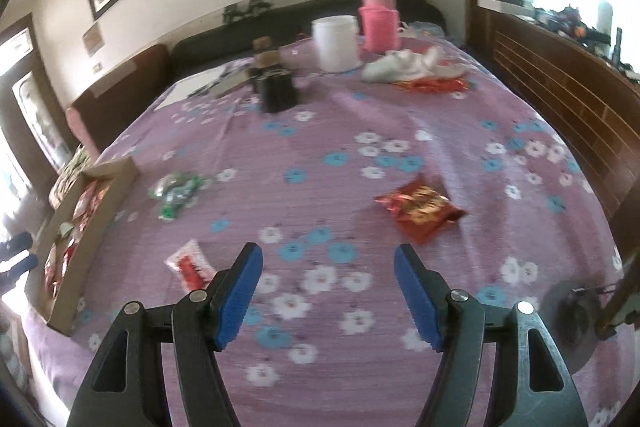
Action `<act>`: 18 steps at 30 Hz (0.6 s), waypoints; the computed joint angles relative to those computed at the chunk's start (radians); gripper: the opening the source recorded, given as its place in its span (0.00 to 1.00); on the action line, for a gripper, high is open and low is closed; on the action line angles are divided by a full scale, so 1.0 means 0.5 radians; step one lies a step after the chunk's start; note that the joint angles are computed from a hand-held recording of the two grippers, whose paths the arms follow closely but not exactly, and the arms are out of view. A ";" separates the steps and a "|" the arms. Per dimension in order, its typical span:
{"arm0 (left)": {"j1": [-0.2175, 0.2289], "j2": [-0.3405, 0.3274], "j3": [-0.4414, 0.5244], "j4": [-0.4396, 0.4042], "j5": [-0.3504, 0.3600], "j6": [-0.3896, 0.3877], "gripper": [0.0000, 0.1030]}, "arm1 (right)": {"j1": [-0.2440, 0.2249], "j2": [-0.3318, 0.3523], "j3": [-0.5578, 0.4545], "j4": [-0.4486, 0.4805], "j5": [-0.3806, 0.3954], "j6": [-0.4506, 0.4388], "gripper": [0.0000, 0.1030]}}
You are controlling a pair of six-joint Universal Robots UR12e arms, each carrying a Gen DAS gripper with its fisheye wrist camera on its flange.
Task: Organize snacks
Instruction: 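Move both open tools back over the remaining candies on the table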
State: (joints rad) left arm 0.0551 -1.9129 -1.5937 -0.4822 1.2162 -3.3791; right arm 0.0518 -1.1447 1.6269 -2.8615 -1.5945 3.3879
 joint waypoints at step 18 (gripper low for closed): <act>-0.208 -0.013 0.009 -0.040 0.616 0.360 0.71 | -0.044 -0.002 0.075 0.032 0.039 0.059 0.69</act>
